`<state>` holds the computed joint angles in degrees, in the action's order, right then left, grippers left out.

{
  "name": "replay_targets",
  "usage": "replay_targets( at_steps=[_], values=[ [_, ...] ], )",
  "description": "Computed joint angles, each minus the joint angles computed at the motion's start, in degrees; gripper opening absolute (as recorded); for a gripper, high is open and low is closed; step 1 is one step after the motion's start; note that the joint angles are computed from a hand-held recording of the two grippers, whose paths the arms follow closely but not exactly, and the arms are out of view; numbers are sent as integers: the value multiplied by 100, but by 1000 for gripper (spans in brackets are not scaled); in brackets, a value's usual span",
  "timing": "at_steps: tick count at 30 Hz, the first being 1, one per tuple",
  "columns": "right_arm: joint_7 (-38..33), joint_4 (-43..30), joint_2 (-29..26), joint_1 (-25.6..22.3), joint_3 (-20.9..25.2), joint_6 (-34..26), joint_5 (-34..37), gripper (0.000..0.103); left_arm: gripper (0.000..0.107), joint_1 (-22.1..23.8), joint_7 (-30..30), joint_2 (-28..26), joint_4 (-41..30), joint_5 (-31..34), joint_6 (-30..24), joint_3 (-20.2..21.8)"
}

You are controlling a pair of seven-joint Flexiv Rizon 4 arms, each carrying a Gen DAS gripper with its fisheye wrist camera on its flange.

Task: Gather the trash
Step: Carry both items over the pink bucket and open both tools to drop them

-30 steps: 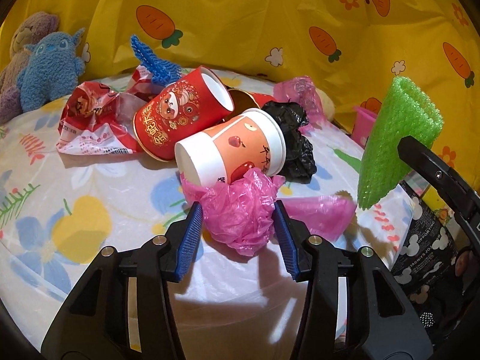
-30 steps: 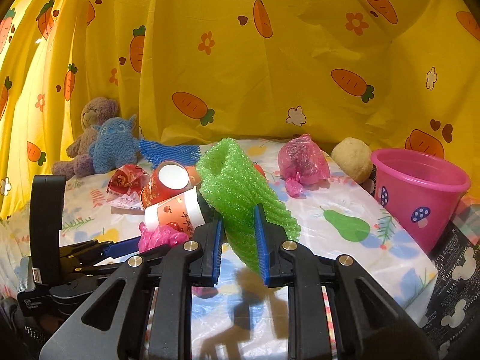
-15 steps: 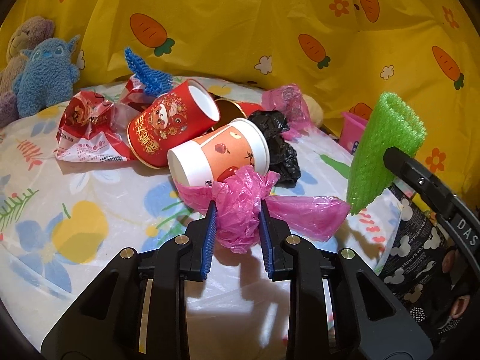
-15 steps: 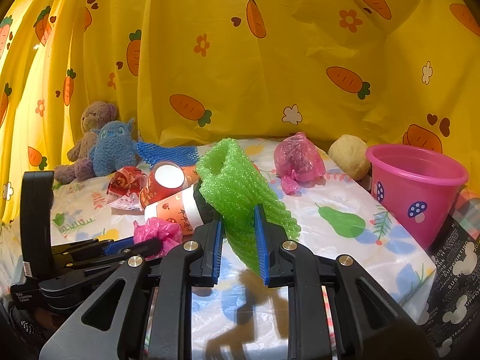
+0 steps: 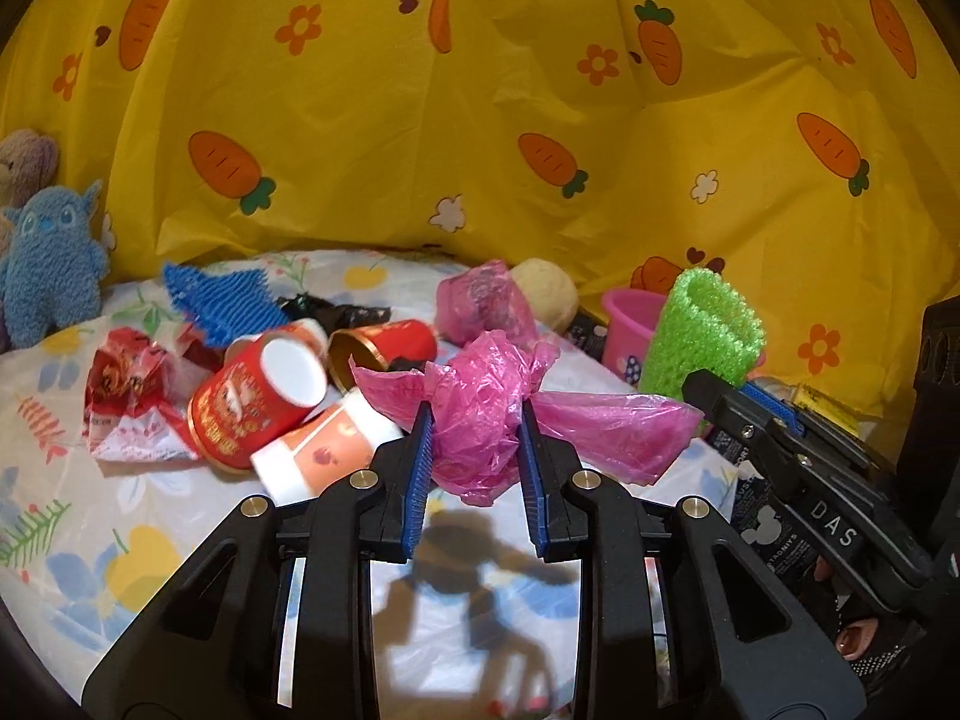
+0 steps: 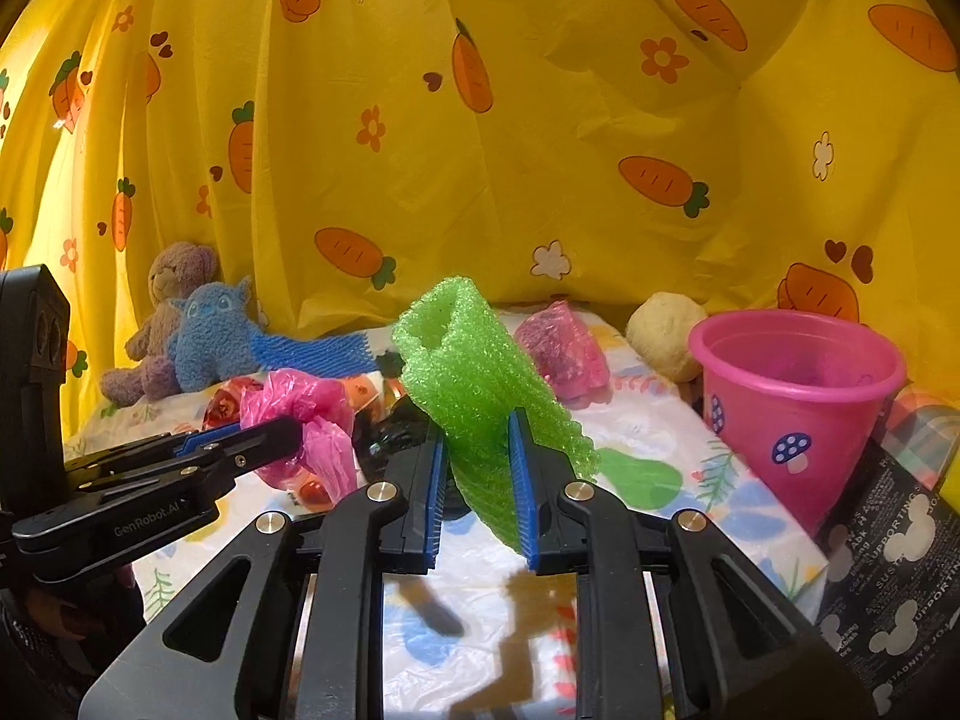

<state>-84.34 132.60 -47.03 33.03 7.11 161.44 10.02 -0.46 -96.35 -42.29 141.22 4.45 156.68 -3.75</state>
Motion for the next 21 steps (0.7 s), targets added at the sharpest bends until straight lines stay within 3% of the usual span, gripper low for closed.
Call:
replay_targets(
  at_steps=[4, 8, 13, 21],
  values=[
    [-88, -180, 157, -133, -238, -26, 383, 21, 25, -248, 320, 330, -588, -85, -691, -192],
    [-27, -493, 266, -515, -432, -219, 422, 21, 26, -452, 554, 320, -1406, -100, -1341, -373],
    [194, -936, 229, -1017, -559, -512, 208, 21, 26, -321, 484, -44, -2587, 179, -2136, -743],
    [265, -1535, 69, -1239, -783, -1242, 320, 21, 26, -523, 782, -787, -4078, 31, -3182, -930]
  ],
)
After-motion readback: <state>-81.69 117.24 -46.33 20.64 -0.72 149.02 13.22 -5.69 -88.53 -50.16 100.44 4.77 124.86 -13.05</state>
